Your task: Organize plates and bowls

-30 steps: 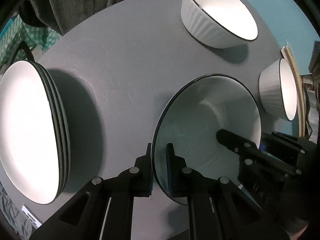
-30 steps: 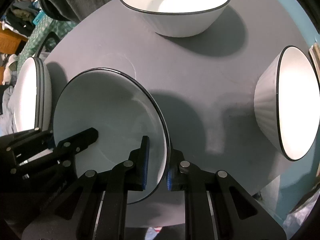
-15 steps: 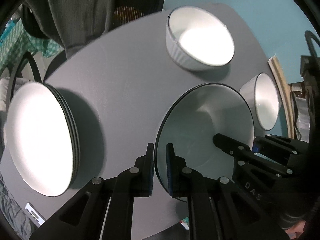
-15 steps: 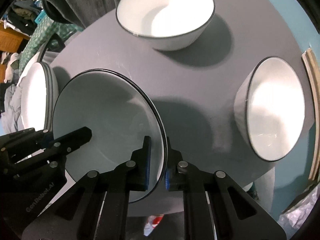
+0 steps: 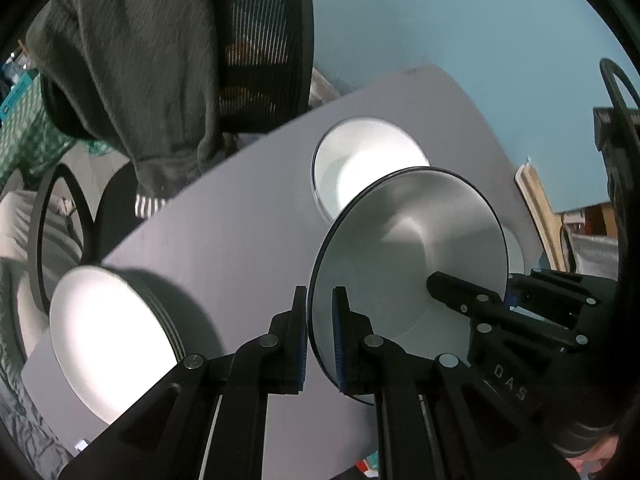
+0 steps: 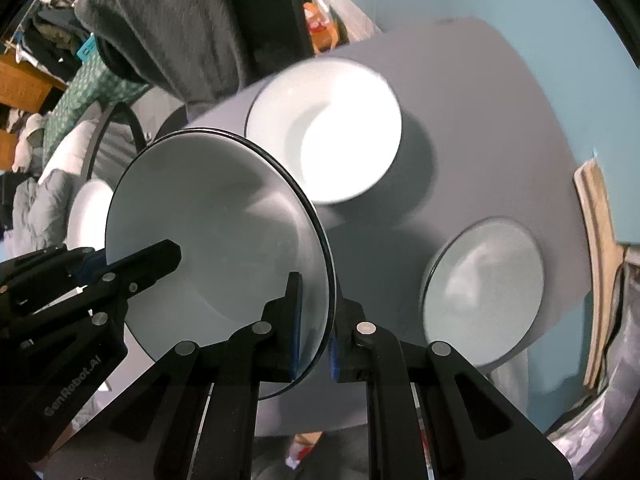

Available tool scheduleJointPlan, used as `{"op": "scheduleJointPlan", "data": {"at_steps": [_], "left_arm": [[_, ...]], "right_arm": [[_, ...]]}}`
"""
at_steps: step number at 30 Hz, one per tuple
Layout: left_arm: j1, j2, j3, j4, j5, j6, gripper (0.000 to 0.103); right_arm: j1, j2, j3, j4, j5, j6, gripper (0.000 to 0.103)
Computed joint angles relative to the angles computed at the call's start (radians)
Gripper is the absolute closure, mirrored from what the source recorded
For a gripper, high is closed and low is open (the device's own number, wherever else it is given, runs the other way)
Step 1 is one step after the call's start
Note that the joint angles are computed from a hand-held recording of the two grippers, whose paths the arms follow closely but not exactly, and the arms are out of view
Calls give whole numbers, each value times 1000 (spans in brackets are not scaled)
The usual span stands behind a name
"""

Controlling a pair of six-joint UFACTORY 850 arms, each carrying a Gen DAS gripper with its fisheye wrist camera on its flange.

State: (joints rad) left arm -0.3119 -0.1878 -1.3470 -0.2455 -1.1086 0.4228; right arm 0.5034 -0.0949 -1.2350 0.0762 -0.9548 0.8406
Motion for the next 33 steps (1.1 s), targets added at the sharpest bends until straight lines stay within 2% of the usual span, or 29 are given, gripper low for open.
{"op": "scheduleJointPlan", "data": {"at_steps": [16, 33], "left_arm": [[-51, -166, -159, 40, 28, -72, 93], [-75, -212, -166, 96, 31, -114, 93]], "right_arm": [[-131, -57, -27, 46, 4, -165, 92], [-196, -83, -16, 122, -34, -280, 92]]}}
